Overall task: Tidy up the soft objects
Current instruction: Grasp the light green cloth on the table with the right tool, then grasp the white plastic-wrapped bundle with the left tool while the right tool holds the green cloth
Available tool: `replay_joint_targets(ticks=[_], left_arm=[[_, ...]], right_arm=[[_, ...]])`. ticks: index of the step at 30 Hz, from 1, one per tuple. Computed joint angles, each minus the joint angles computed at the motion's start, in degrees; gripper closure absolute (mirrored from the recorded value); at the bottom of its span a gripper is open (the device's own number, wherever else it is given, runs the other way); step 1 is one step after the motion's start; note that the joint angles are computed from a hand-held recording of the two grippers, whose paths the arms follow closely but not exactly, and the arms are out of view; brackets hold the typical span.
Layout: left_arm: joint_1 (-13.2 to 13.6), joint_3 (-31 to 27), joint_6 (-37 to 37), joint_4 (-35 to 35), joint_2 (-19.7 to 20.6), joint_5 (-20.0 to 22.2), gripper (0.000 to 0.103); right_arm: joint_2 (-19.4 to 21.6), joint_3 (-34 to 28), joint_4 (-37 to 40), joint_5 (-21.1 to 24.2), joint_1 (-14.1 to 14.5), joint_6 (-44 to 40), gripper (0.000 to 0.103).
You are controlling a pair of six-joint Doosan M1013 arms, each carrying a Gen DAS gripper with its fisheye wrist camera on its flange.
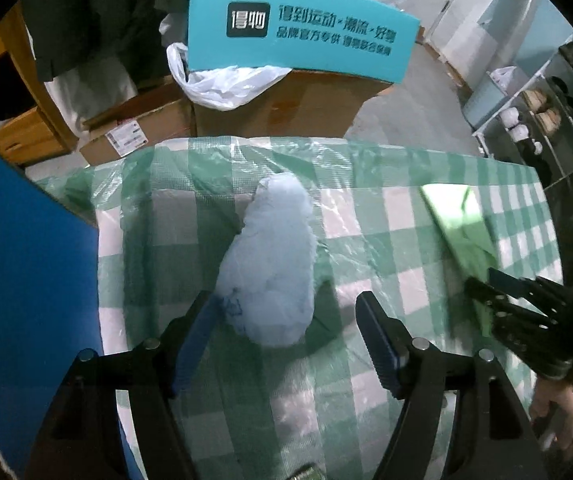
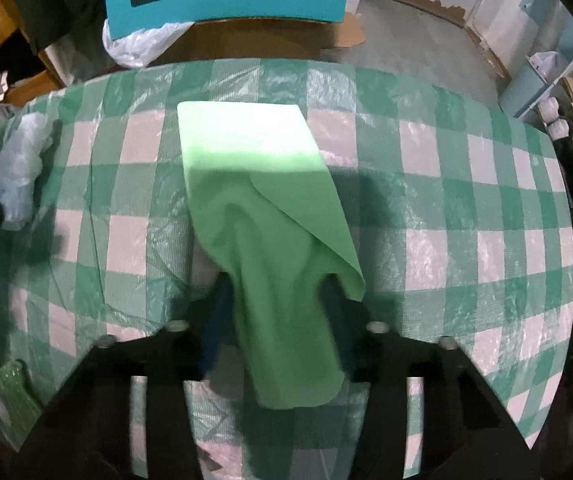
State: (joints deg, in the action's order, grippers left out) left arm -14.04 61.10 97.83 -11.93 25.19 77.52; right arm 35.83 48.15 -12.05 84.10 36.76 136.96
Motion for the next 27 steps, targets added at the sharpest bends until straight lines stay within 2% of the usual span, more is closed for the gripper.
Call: replay_joint_targets(ticks=[1,5,11,14,20,27], left_arm=[[-0.1,-0.1,-0.2,0.4,0.2,0.0,0.030],[-0.3,-0.8,-0.8,0.8,1.1,0.0,0.030],[-0.3,-1.3,-0.9,0.2,1.6,-0.6,0.032],[-0.7,-1.3,0.1,1.7,1.6,-1.2,0.050],[-0.9,-0.9,1.3,2.4,1.2,-1.9,0.061],[-0.5,-0.1,1.9,1.5,0.0,-2.9,0.064]], right_arm=[[0.0,0.0,-0.3,0.2,0.1,0.6,0.087],[-0.7,0.9,0.5,-1.0,-0.1,2.1,0.096],[-1.2,1.5,1.7,-2.2,0.4,3.2,0.097],[-1.3,1.6,2.4,-2.8,0.5,3.5,0.097],[-1.1,0.8,1.9,-3.1,0.8,3.3,0.097],[-2.0,1.3,2.0,-5.0,1.0,4.3,0.098]])
